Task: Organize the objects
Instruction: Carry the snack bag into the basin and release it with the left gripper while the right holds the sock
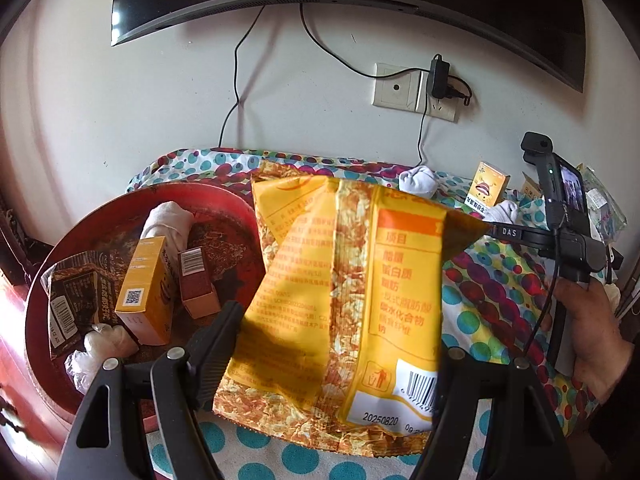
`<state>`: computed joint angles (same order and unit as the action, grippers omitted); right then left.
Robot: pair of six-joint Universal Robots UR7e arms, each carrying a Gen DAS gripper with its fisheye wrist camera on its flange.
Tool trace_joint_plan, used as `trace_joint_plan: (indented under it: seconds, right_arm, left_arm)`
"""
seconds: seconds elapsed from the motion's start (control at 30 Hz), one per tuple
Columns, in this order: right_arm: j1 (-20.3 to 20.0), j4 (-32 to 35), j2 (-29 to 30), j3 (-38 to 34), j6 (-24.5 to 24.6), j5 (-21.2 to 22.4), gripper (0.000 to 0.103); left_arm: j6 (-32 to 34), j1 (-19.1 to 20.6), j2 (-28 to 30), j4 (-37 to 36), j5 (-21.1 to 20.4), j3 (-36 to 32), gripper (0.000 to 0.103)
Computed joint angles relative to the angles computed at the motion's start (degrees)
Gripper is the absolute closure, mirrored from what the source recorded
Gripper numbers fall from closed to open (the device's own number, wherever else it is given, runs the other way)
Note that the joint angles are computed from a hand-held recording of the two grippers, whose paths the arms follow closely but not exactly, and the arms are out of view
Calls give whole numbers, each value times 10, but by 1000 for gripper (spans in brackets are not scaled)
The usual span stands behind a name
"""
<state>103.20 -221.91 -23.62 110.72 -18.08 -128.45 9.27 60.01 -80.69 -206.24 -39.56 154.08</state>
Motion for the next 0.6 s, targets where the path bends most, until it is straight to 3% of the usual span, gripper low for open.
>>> trace_joint_plan:
  seconds: [0.17, 0.3, 0.47, 0.6]
  right_arm:
    - [-27, -24, -39, 64, 30, 29, 65]
    - [-39, 6, -76, 84, 51, 48, 66]
    - [-60, -2, -112, 118, 49, 82, 66]
    - [-84, -18, -132, 138, 82, 128, 66]
  left_arm:
    - [-7, 1, -14, 18, 29, -11, 26]
    - [-7, 14, -48, 46, 53, -31, 26]
    - [12, 63, -85, 71, 60, -70, 26]
    - [62, 102, -88, 57, 76, -102, 26]
